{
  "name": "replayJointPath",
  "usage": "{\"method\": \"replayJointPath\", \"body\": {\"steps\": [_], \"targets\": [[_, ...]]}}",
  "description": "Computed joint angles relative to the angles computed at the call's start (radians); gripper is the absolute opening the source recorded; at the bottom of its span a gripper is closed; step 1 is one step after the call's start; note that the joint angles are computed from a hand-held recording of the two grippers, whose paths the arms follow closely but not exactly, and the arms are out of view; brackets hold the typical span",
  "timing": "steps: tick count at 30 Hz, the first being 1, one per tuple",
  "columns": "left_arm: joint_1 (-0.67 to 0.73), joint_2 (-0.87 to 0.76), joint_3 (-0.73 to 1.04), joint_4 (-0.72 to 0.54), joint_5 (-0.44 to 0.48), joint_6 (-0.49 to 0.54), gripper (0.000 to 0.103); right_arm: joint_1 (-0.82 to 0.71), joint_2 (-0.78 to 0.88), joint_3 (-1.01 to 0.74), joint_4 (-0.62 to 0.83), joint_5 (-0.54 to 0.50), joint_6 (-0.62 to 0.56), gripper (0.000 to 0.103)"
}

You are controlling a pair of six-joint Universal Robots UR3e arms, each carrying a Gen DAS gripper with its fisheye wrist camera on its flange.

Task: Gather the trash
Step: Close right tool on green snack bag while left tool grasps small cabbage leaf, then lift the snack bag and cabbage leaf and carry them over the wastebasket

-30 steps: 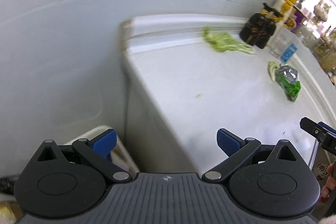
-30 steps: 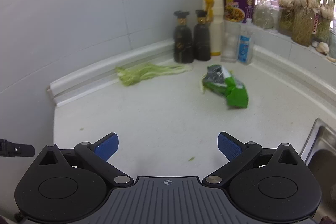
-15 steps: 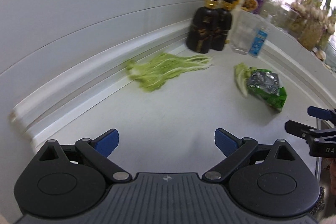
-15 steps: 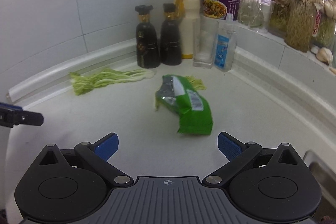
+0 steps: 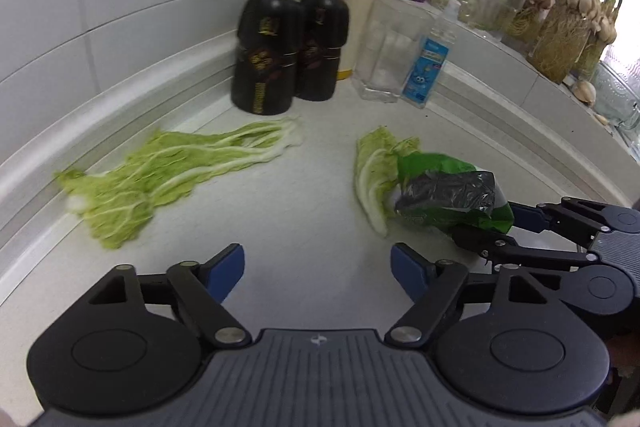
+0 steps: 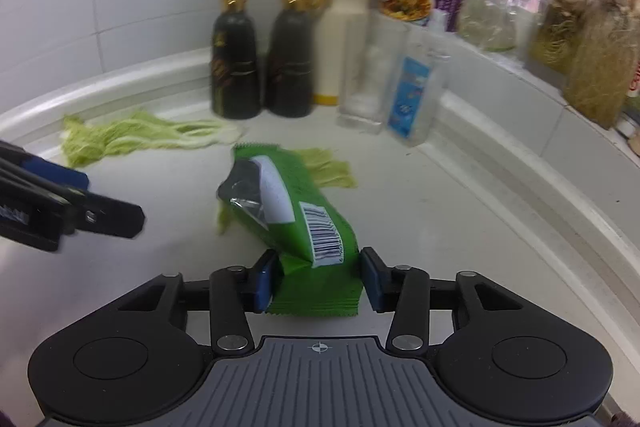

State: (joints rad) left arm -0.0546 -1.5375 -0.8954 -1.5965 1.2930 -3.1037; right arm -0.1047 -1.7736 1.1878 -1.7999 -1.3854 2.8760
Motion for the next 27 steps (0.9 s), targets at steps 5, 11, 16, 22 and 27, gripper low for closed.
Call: {"method": "replayJointPath", "body": {"steps": [5,11,16,22,27], "targets": [[-0.078,-0.085,0.049,0.066,0.028,-0.047,0.064,-0.078,-0.037,0.025,0.001,0.023,-0.011,0.038],[-0.155,-0.206,0.150,0.099,0.087,-0.071,0.051,-0.147,-0.073,0.040,0.026,0.050,-0.035,0.038],[-0.219,-0.324,0.278,0.084,0.206,-0.089,0.040,-0.170,-0.089,0.041,0.051,0.061,-0.042,0.038],[-0.203,-0.319,0.284,0.074,0.191,-0.092,0.006,-0.165,-0.095,0.037,0.057,0.055,-0.051,0.038],[-0.168,-0.252,0.236,0.056,0.165,-0.087,0.005,-0.161,-0.093,0.017,0.075,0.056,-0.029,0.038]]}}
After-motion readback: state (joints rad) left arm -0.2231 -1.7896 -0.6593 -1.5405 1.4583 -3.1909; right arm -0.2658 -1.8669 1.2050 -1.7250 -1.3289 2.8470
